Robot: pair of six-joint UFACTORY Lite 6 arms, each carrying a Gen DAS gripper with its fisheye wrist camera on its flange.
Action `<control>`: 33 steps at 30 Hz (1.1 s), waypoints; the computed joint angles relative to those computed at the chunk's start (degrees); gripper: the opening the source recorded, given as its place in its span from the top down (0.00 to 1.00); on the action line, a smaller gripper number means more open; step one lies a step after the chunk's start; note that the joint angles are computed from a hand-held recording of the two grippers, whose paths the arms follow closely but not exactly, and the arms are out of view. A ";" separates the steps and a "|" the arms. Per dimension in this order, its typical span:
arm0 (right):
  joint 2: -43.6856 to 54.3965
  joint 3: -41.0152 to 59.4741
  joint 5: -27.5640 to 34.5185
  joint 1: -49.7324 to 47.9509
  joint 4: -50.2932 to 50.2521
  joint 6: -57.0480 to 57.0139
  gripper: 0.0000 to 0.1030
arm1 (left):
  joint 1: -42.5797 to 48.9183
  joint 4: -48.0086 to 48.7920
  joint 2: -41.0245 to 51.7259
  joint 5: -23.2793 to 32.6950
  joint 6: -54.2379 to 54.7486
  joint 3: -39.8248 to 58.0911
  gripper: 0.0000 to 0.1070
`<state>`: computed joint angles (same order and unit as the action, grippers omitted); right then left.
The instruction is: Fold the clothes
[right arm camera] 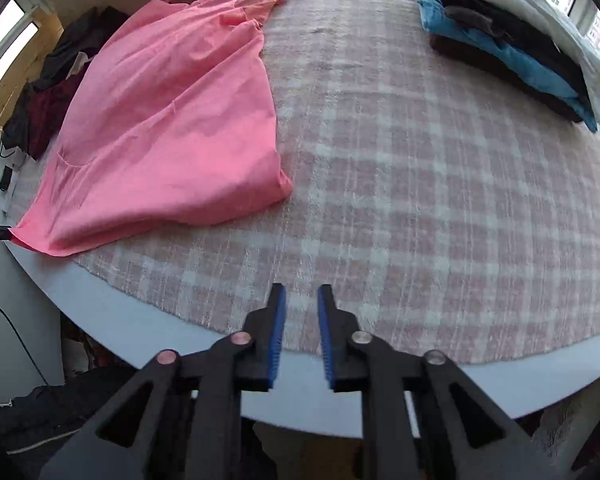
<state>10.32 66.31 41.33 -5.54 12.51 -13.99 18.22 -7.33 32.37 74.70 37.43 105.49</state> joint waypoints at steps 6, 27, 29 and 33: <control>17.24 17.89 0.32 3.33 1.82 -5.43 0.51 | -0.48 0.74 1.47 1.94 -1.46 3.63 0.99; 3.34 20.54 27.12 -9.99 13.07 -9.87 0.97 | 2.12 -3.02 -2.83 6.02 5.00 4.93 0.99; -1.15 10.37 23.93 -11.33 14.76 -10.48 0.97 | 1.76 -2.68 -4.96 4.18 5.71 -1.01 0.99; -3.75 -4.87 16.85 -11.28 17.09 -11.71 0.97 | 0.33 -0.18 -7.98 1.82 5.70 -11.90 0.97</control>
<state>6.58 61.43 58.18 -16.82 29.60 -25.71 18.55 -7.51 24.40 76.52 43.14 93.59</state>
